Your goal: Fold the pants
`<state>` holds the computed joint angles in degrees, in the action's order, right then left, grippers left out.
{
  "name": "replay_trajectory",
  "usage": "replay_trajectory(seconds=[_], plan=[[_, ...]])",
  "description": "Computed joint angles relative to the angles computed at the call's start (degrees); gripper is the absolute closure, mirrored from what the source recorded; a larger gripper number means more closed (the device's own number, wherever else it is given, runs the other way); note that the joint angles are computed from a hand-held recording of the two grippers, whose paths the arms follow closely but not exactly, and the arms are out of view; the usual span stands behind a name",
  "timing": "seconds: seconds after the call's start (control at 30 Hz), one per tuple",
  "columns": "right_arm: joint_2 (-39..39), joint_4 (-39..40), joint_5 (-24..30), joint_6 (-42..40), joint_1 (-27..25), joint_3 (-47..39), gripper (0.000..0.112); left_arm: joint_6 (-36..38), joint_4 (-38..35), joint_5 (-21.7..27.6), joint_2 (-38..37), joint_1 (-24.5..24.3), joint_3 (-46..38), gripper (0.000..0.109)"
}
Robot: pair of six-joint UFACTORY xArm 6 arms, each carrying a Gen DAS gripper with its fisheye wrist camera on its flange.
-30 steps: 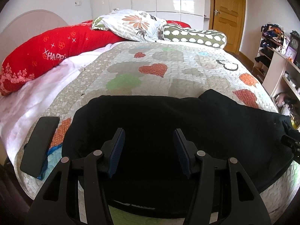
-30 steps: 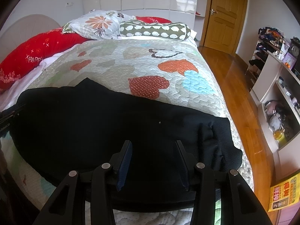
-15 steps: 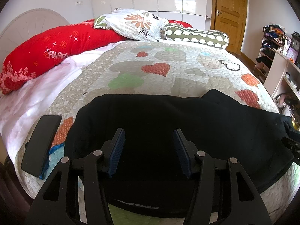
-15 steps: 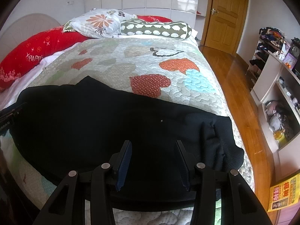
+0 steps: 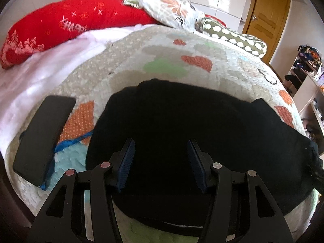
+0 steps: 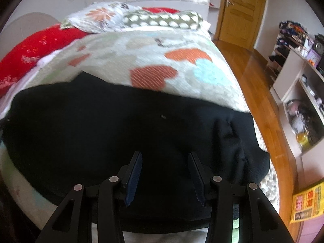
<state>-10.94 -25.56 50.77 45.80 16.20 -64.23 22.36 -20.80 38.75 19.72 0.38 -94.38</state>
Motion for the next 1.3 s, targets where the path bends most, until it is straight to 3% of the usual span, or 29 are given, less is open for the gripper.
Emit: replay_trajectory(seconds=[0.17,0.37,0.67,0.8,1.07,1.3], plan=[[-1.7,1.4,-1.5,-0.8,-1.4,1.1,0.066,1.8,-1.4,-1.1,-1.7,-0.3,0.3,0.055],[-0.7,5.5,-6.0,-3.0,-2.8,-0.4,0.065,-1.8,2.9,-1.6,1.9,-0.2,-5.2,0.055],[13.4,8.5,-8.7,-9.8,-0.4,-14.2,0.057,-6.6,8.5,-0.6,8.2,-0.4,-12.4,0.055],[21.9,11.2,-8.2,-13.3,0.9,-23.7,0.057,-7.3,9.0,-0.8,9.7,-0.4,-13.9,0.046],[34.4,12.1,-4.4,-16.4,3.3,-38.4,0.057,-6.8,8.3,-1.4,11.2,-0.6,-14.9,0.044],[36.0,9.2,-4.1,-14.9,3.7,-39.4,0.053,-7.1,8.8,-2.5,11.0,-0.7,-14.1,0.044]])
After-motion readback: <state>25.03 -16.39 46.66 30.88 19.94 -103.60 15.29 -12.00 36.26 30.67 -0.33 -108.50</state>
